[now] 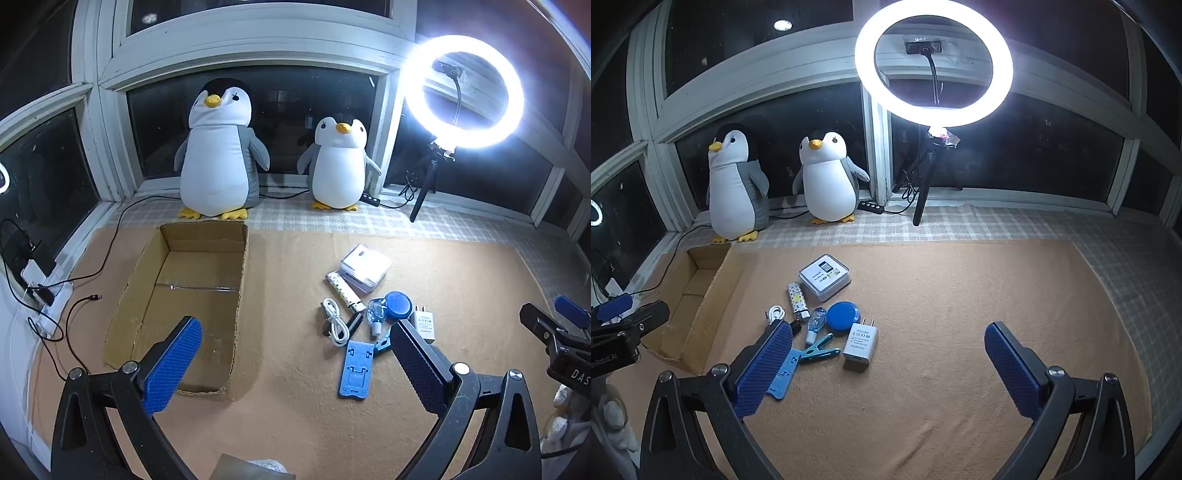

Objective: Organize rigid objects

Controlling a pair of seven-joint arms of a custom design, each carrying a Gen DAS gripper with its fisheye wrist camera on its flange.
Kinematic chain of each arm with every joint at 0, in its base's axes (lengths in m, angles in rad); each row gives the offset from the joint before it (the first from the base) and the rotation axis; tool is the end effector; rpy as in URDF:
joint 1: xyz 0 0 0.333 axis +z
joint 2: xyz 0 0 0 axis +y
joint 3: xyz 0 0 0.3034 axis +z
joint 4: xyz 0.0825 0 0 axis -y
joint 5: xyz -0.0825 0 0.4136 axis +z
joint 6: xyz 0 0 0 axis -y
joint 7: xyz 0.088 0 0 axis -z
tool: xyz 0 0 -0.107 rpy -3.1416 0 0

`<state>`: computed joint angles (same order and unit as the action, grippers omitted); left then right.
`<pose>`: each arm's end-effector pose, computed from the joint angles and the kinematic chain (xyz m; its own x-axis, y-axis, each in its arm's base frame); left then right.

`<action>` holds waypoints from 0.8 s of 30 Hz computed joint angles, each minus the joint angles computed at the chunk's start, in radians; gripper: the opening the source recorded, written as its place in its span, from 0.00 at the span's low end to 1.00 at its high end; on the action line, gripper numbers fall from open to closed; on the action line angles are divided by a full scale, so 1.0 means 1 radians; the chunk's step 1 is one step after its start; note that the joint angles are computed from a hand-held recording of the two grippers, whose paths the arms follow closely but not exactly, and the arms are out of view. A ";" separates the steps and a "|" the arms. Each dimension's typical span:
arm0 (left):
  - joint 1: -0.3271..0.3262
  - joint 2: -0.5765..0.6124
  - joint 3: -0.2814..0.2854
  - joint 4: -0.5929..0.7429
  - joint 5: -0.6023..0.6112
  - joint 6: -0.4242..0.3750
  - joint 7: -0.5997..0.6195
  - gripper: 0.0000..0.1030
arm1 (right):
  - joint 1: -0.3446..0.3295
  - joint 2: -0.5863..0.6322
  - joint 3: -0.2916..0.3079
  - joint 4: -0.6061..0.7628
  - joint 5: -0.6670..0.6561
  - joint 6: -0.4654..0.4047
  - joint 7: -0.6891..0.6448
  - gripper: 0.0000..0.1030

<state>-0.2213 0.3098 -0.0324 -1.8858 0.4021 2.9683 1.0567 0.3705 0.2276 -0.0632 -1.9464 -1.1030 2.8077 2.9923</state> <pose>0.6610 -0.1972 0.4026 -0.1211 -0.9916 0.0454 -0.7048 0.0537 -0.7074 0.6112 0.2409 0.3871 -0.1360 -0.9899 -0.0411 -0.6433 0.1198 -0.7561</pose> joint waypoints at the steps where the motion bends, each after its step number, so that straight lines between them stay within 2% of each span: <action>1: -0.005 0.000 0.006 0.001 0.005 -0.001 -0.008 1.00 | -0.002 0.000 0.002 0.000 0.009 -0.002 -0.009 1.00; 8: 0.016 0.005 -0.029 0.025 -0.042 -0.028 0.038 1.00 | 0.001 0.002 -0.003 0.003 -0.004 -0.002 0.002 1.00; 11: 0.003 0.007 -0.013 0.020 -0.033 -0.015 0.023 1.00 | 0.002 0.009 -0.003 0.006 -0.004 0.001 0.002 1.00; 24: 0.011 -0.004 -0.016 -0.001 -0.045 0.005 0.036 1.00 | 0.002 0.003 -0.003 0.003 0.002 -0.003 -0.004 1.00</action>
